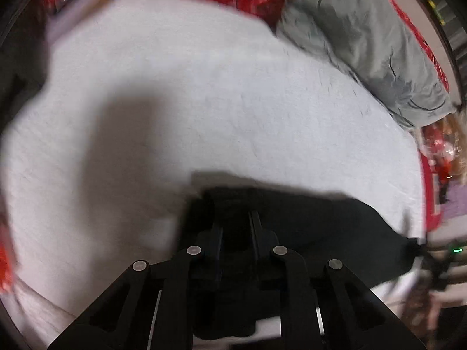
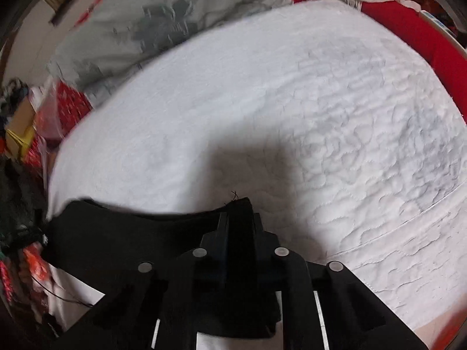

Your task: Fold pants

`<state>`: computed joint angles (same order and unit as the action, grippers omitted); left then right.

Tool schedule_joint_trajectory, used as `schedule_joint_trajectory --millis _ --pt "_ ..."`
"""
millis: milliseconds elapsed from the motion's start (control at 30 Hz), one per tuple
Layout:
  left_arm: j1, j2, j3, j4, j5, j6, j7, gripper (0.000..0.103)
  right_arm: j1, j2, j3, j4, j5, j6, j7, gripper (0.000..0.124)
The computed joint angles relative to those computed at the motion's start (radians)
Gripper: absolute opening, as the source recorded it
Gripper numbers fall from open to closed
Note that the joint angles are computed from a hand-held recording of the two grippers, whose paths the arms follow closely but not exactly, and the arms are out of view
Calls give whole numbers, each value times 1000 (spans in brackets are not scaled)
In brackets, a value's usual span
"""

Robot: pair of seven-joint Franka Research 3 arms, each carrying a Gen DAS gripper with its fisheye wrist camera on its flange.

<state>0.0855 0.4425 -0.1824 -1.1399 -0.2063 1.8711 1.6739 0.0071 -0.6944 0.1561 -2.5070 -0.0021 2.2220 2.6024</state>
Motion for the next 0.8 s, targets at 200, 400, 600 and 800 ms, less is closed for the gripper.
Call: schedule_joint_trajectory --millis 200,400,600,800 --pt "-3 22 6 17 19 -21 -44 16 -10 0 5 -31 10 15 40 11" --pt "1 15 2 19 15 -38 -59 30 -9 -25 3 -76 32 44 99 23" --pt "87 -141 10 -164 -142 3 -58 58 1 -161 10 -109 59 8 124 35" --pt "97 -312 48 -418 -311 10 19 68 19 -246 13 -169 122 30 149 41"
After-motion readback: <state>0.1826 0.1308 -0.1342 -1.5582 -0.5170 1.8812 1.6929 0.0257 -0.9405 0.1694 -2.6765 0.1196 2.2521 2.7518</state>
